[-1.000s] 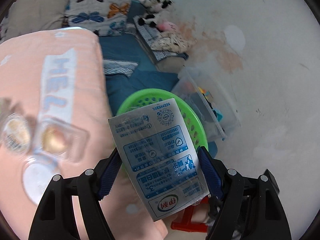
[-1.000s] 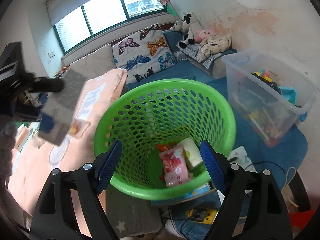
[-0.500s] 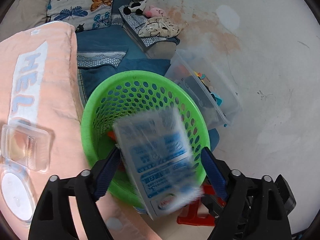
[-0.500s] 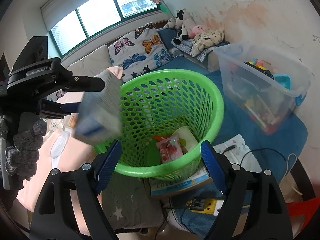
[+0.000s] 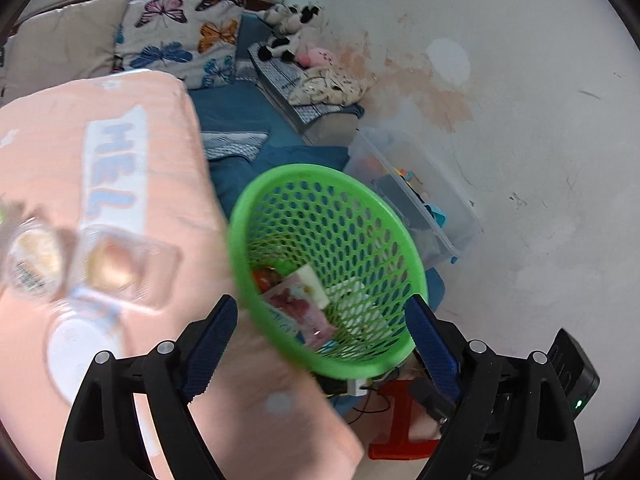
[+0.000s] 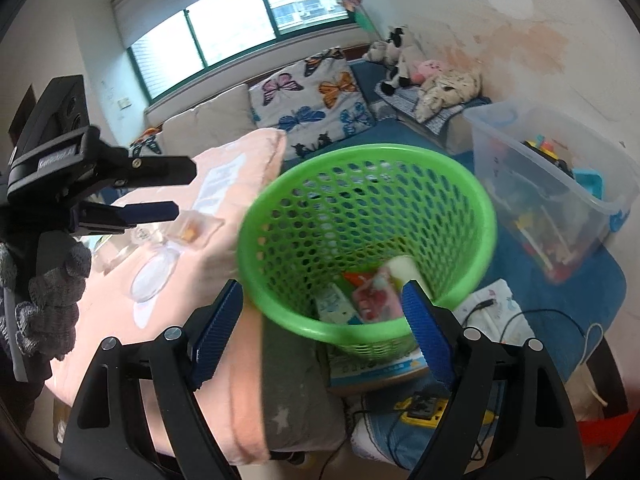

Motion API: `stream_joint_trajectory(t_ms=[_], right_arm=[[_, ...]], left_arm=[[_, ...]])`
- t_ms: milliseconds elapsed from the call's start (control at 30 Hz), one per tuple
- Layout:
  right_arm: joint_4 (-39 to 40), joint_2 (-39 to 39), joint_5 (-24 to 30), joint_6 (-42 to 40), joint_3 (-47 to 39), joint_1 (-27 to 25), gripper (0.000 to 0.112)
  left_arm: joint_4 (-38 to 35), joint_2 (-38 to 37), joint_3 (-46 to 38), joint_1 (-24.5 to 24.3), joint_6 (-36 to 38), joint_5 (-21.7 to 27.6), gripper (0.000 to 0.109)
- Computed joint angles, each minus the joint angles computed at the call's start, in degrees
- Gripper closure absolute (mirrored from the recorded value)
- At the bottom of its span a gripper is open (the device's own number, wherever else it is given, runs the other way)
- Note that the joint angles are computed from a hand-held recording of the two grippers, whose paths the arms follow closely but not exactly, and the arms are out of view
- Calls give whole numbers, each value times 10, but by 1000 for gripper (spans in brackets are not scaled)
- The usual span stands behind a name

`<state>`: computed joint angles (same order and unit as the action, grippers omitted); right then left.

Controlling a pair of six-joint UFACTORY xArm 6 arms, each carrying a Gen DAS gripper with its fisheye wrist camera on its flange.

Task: Collect trash
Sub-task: 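Move both tools back over the table toward the clear plastic containers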

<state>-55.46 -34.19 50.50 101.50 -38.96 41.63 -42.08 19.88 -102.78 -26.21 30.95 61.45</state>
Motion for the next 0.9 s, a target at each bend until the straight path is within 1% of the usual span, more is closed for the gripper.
stream_joint_trajectory(t_ms=[233,367,467,700,900], right_arm=[[2,61,-48,-27,-46,-6,30],[9,105,-81,-57,-82,-16,30],[15,139,-107,-80,-110,-24,30],[37,212,-148,-143,-175,-35,30],[72,272,-188,-197,-224,-43,30]], left_arm=[[-1,-42,63,52,27,-29,26],[-6,-49,74,85,28,-37,26],[-9,-49,78,109,23,-43,26],[-17,-44,81,154,11,-54,26],[-15,-35,75,178,8,-58,26]])
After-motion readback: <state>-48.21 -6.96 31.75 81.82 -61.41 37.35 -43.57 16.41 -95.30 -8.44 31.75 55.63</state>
